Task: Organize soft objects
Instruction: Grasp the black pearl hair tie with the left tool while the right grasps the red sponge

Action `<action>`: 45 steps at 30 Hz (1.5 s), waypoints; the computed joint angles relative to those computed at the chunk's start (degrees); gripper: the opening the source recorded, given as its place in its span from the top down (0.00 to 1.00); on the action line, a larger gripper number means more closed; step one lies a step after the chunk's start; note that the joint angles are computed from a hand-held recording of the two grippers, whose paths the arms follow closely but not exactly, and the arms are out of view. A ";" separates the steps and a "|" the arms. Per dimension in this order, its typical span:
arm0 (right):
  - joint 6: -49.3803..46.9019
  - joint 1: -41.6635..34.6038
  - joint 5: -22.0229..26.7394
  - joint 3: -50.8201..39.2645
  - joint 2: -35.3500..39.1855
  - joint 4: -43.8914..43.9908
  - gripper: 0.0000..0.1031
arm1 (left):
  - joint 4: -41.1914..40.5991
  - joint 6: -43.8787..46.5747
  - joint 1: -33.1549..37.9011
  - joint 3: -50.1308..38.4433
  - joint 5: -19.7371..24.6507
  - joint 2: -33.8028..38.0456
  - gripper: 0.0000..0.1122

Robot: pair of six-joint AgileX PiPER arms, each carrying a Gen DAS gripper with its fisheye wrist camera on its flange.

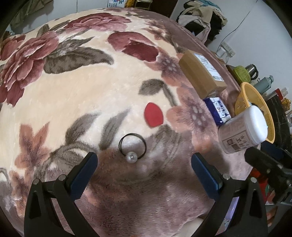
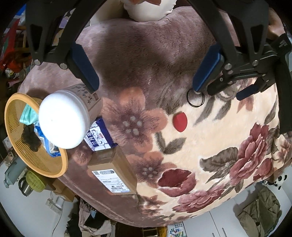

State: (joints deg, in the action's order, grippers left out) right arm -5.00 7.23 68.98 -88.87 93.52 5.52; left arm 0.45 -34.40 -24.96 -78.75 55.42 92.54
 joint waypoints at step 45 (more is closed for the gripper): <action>-6.79 -1.57 -7.56 5.62 14.70 7.53 0.00 | 3.87 -5.08 -0.71 15.75 -20.52 7.18 0.79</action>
